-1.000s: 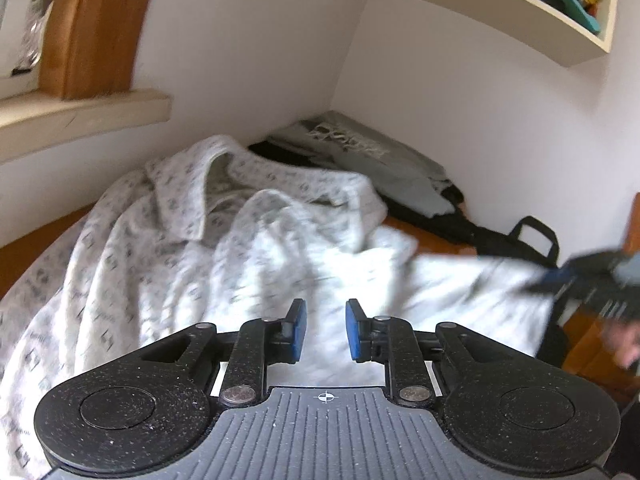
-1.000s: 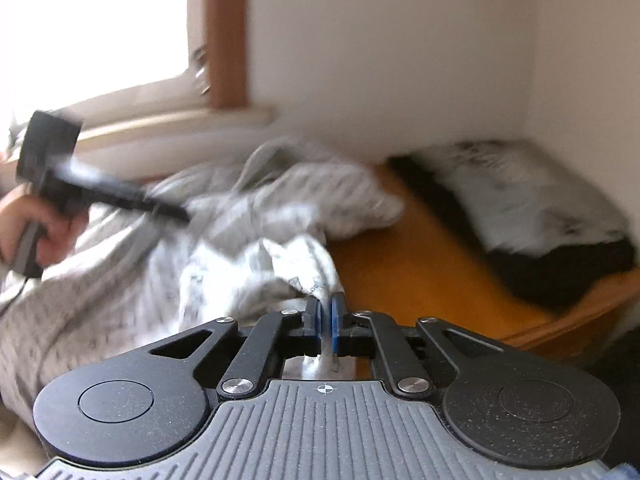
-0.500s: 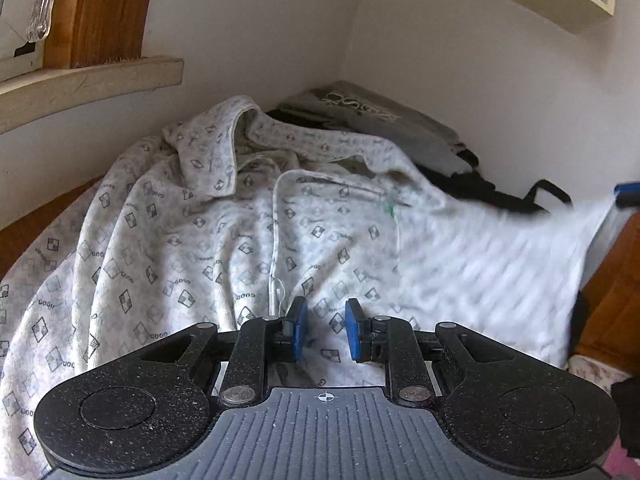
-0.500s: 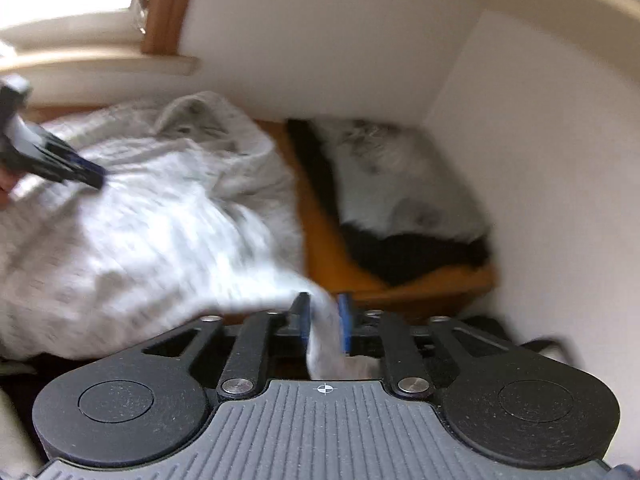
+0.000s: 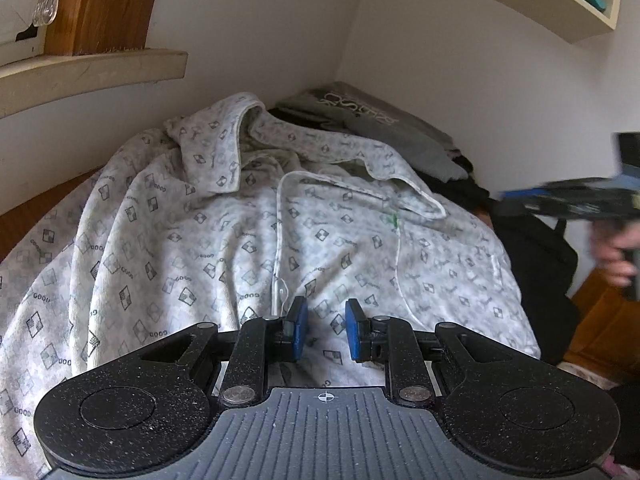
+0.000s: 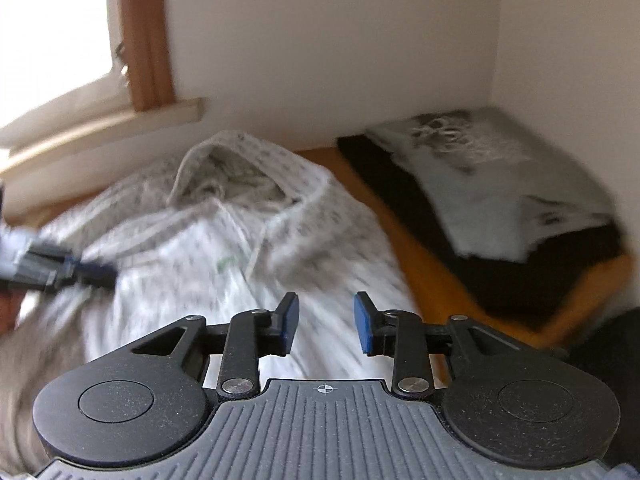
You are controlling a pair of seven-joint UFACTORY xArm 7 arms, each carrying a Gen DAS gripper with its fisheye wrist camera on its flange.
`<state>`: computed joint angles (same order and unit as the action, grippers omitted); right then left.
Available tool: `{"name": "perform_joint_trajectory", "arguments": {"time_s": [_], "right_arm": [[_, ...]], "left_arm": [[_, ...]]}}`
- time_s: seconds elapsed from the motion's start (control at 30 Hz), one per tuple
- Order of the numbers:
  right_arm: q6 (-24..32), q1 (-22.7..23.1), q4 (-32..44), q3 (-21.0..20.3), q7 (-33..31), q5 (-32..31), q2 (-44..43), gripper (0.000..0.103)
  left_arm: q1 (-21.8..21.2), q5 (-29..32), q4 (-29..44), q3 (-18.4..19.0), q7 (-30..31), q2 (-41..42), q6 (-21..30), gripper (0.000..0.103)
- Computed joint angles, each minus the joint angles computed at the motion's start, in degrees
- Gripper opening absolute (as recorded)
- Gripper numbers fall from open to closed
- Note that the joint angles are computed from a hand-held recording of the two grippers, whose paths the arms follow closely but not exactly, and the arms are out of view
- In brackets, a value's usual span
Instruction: Fold clothes
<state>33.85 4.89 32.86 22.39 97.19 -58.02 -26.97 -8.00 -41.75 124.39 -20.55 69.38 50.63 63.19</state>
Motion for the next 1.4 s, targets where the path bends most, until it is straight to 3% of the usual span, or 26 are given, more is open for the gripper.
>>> {"name": "perform_joint_trajectory", "arguments": {"time_s": [0.07,0.2,0.3,0.47,0.6,0.67,0.7,0.73,0.8,0.87,0.97,1.07,1.13,1.17,1.23,1.27,1.33,1.4], "right_arm": [[-1.21,-3.43,3.92,0.68,2.96,-6.97,6.23,0.032],[0.38,-3.83,13.57,-1.9,-0.73,-13.15,17.64,0.034],[0.84,-2.45,18.49,-4.58,-6.58,-13.24,22.77,0.04],[-0.57,-0.07,24.23,-9.07,-14.07,-12.54,28.83,0.038],[2.53,2.19,27.36,-12.13,-21.85,-9.6,32.3,0.038],[1.95,2.65,27.72,-14.06,-23.7,-7.85,32.85,0.031],[0.68,2.68,27.51,-15.12,-24.5,-6.92,32.76,0.009],[0.04,2.94,27.42,-16.2,-24.46,-7.45,32.3,0.002],[-1.2,3.45,27.32,-18.34,-24.31,-8.61,31.44,0.002],[0.22,3.46,27.66,-20.03,-18.85,-12.82,29.65,0.002],[8.07,2.41,29.44,-21.0,-9.62,-18.94,28.85,0.002],[8.28,0.89,30.65,-22.15,-13.6,-10.81,30.37,0.008],[7.45,-1.67,29.34,-20.01,-13.19,-9.3,30.1,0.023],[6.81,0.65,27.43,-21.72,-10.19,-12.14,28.78,0.029],[6.85,1.57,22.77,-20.14,-2.2,-18.94,25.49,0.047],[4.52,1.31,20.94,-19.67,1.19,-21.76,24.33,0.048],[-5.39,0.5,17.72,-19.7,8.49,-28.48,23.12,0.055],[-13.32,0.02,16.79,-19.55,16.76,-36.93,24.02,0.055]], "left_arm": [[-0.06,-0.04,-0.04,-0.01,-0.08,0.0,-0.29,0.022],[0.08,-0.48,-1.29,-0.13,0.04,-0.7,-1.54,0.022],[0.35,-1.1,-2.4,-0.32,0.36,-1.32,-2.5,0.022],[0.56,-1.52,-3.15,-0.37,0.64,-1.76,-3.0,0.022],[0.76,-1.85,-3.36,-0.4,0.71,-1.85,-3.02,0.022],[0.72,-1.75,-2.86,-0.32,0.39,-1.56,-2.61,0.023],[0.7,-1.68,-2.63,-0.29,0.28,-1.43,-2.44,0.023],[0.69,-1.63,-2.56,-0.27,0.31,-1.39,-2.4,0.023],[0.68,-1.51,-2.4,-0.23,0.36,-1.31,-2.32,0.023],[0.59,-1.29,-2.3,-0.13,0.32,-1.33,-2.3,0.023],[0.35,-0.72,-2.21,0.17,-0.32,-1.69,-2.32,0.023],[0.21,-0.49,-1.74,0.38,-1.57,-2.04,-2.56,0.025],[0.18,-0.65,-1.27,0.49,-2.98,-2.13,-3.17,0.029],[0.22,-0.71,-1.22,0.53,-3.57,-2.28,-3.57,0.029],[0.6,-0.88,-2.57,0.52,-3.34,-3.44,-5.0,0.029],[1.02,-1.13,-4.34,0.46,-2.19,-4.71,-6.43,0.029],[2.11,-2.22,-8.92,0.43,0.21,-7.85,-10.22,0.031],[3.03,-3.11,-11.58,0.94,-0.19,-9.92,-12.35,0.037]]}}
